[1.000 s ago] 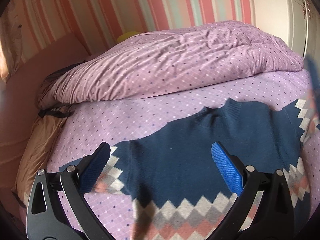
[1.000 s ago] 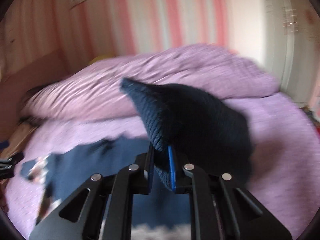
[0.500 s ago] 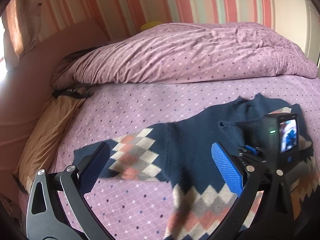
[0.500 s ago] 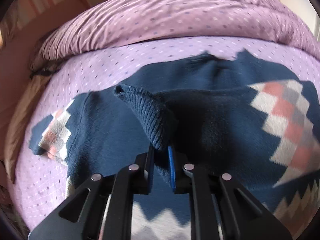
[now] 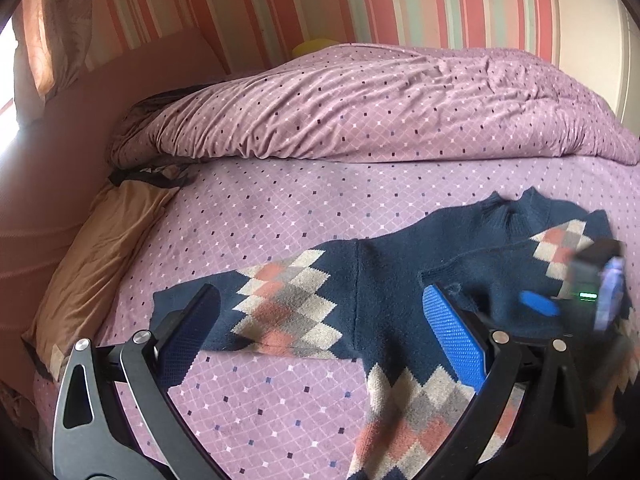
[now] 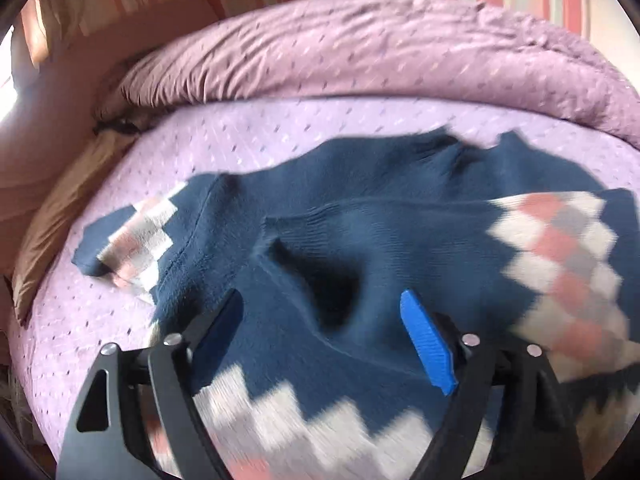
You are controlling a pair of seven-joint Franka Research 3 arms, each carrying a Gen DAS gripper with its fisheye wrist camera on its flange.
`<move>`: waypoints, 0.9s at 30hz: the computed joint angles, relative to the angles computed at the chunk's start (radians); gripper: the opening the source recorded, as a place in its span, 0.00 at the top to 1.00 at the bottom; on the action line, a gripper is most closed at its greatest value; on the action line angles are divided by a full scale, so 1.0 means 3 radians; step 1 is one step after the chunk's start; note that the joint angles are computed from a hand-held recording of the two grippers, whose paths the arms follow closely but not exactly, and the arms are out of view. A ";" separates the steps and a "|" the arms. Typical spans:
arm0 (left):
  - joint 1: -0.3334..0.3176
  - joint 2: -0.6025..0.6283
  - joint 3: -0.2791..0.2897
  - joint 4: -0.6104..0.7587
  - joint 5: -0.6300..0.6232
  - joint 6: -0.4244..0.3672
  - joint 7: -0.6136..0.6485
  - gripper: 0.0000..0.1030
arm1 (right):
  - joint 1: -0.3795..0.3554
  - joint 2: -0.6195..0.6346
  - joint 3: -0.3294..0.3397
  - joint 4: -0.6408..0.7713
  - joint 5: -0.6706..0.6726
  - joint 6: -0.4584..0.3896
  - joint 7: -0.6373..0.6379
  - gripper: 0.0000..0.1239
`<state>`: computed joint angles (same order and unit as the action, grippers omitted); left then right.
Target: Fold small clothes
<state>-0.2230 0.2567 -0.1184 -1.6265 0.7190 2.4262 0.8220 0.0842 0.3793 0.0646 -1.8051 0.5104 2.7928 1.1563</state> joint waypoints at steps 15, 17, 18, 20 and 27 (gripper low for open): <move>-0.0219 0.1032 -0.0069 0.0985 -0.0710 -0.0241 0.0201 0.03 | -0.0215 -0.0311 -0.0304 -0.0382 -0.0235 0.0199 0.0142 0.35; -0.0330 0.1336 -0.0026 0.1327 -0.0767 -0.0420 0.0214 0.03 | -0.0212 -0.0353 -0.0373 -0.0465 -0.0366 0.0199 0.0198 0.35; -0.0403 0.1545 0.0003 0.1584 -0.0798 -0.0580 0.0209 0.03 | -0.0219 -0.0369 -0.0395 -0.0496 -0.0410 0.0207 0.0224 0.35; -0.0468 0.1766 0.0028 0.1846 -0.0876 -0.0695 0.0215 0.11 | -0.0273 -0.0393 -0.0405 -0.0534 -0.0420 0.0220 0.0233 0.35; -0.0466 0.2104 0.0005 0.2209 -0.1254 -0.0802 0.0286 0.79 | -0.0381 -0.0407 -0.0428 -0.0532 -0.0456 0.0229 0.0234 0.35</move>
